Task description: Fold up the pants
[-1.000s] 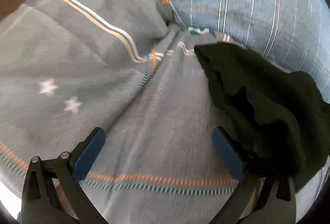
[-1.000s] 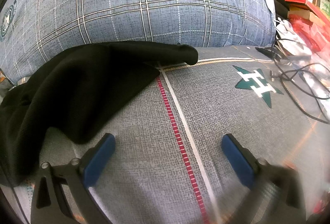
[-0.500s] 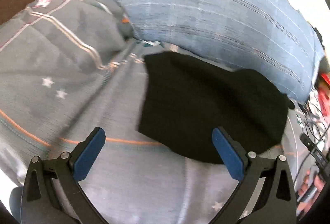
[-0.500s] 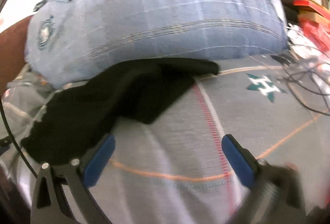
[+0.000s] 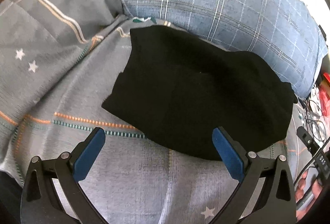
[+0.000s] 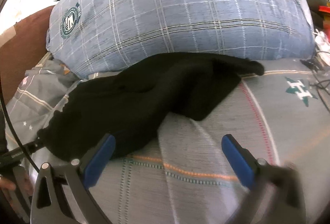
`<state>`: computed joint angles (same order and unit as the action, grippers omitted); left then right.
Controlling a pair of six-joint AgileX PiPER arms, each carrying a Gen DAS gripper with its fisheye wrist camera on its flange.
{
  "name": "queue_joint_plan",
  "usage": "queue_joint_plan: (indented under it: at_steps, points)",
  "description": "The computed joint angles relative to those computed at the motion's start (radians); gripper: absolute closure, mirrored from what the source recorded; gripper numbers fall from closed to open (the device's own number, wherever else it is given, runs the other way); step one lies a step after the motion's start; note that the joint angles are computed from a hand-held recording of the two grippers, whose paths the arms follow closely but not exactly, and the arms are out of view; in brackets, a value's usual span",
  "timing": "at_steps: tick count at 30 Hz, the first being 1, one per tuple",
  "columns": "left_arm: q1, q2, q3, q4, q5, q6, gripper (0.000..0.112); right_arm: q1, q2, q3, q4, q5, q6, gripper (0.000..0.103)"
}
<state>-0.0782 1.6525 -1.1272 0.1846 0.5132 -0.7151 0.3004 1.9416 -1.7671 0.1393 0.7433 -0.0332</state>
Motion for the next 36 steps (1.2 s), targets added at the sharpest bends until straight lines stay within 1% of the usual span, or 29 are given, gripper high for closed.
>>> queue_joint_plan:
  at_steps: [1,3,5,7,8,9,10,11,12,13,14,15,16,17,18,20,21,23,25,26,28,30,32,33,35,36]
  points:
    - [0.001,-0.005,0.006,-0.022,0.003,0.011,0.009,-0.001,0.014,-0.019,0.010,0.012,-0.008,0.001]
    - [0.011,0.028,-0.017,-0.066,-0.008,0.040,0.009,-0.003,0.047,-0.059,0.039,0.032,-0.026,0.001]
    - [0.015,0.065,-0.045,-0.085,-0.018,0.050,0.009,-0.005,0.086,-0.099,0.071,0.043,-0.039,0.002]
    - [0.010,0.084,-0.065,-0.069,-0.027,0.036,0.009,-0.010,0.125,-0.146,0.100,0.070,-0.048,0.004]
    - [0.013,0.102,-0.079,-0.084,-0.042,0.057,0.009,-0.013,0.149,-0.175,0.122,0.086,-0.055,0.009]
    - [0.013,0.110,-0.096,-0.112,-0.038,0.087,0.009,-0.017,0.168,-0.195,0.149,0.099,-0.068,0.017]
    - [0.012,0.114,-0.109,-0.127,-0.033,0.103,0.009,-0.020,0.188,-0.219,0.170,0.114,-0.076,0.022]
    - [0.012,0.105,-0.102,-0.134,-0.039,0.112,0.015,-0.022,0.212,-0.247,0.190,0.132,-0.082,0.032]
    - [0.006,0.105,-0.107,-0.117,-0.042,0.102,0.023,-0.022,0.229,-0.265,0.208,0.139,-0.088,0.041]
    - [0.000,0.103,-0.112,-0.100,-0.033,0.093,0.046,-0.020,0.235,-0.266,0.214,0.127,-0.094,0.046]
    - [0.002,0.102,-0.116,-0.119,-0.030,0.120,0.074,-0.017,0.237,-0.264,0.218,0.116,-0.104,0.064]
    - [0.007,0.101,-0.119,-0.161,-0.030,0.165,0.089,-0.011,0.242,-0.272,0.208,0.118,-0.100,0.085]
    - [0.016,0.093,-0.115,-0.222,-0.035,0.224,0.097,-0.006,0.240,-0.277,0.197,0.120,-0.092,0.088]
    - [0.019,0.083,-0.114,-0.243,-0.033,0.248,0.098,-0.001,0.227,-0.263,0.198,0.108,-0.097,0.089]
    - [0.018,0.069,-0.113,-0.233,-0.030,0.253,0.099,0.001,0.218,-0.262,0.196,0.112,-0.099,0.091]
    - [0.020,0.025,-0.105,-0.230,-0.024,0.273,0.101,0.007,0.185,-0.240,0.201,0.112,-0.112,0.091]
    - [0.016,0.008,-0.112,-0.203,-0.008,0.248,0.101,0.006,0.167,-0.231,0.216,0.120,-0.121,0.091]
    - [0.029,-0.050,-0.093,-0.192,0.004,0.269,0.101,0.012,0.129,-0.207,0.223,0.130,-0.123,0.091]
    - [0.055,-0.104,-0.055,-0.203,0.006,0.313,0.101,0.030,0.098,-0.193,0.206,0.140,-0.111,0.092]
    - [0.074,-0.129,-0.029,-0.226,0.001,0.365,0.101,0.036,0.078,-0.171,0.217,0.140,-0.115,0.091]
    - [0.099,-0.157,0.017,-0.220,0.004,0.394,0.101,0.049,0.044,-0.117,0.249,0.135,-0.133,0.091]
    - [0.128,-0.159,0.060,-0.220,-0.002,0.415,0.101,0.076,0.028,-0.077,0.235,0.123,-0.131,0.091]
    - [0.164,-0.148,0.099,-0.276,-0.002,0.471,0.100,0.106,0.022,-0.033,0.207,0.114,-0.122,0.091]
    - [0.172,-0.144,0.119,-0.287,-0.008,0.473,0.100,0.114,0.020,-0.015,0.194,0.110,-0.115,0.087]
    - [0.165,-0.136,0.137,-0.264,-0.013,0.442,0.096,0.131,0.020,0.016,0.158,0.105,-0.088,0.086]
    - [0.156,-0.138,0.142,-0.223,-0.011,0.397,0.093,0.130,0.011,0.038,0.155,0.096,-0.090,0.084]
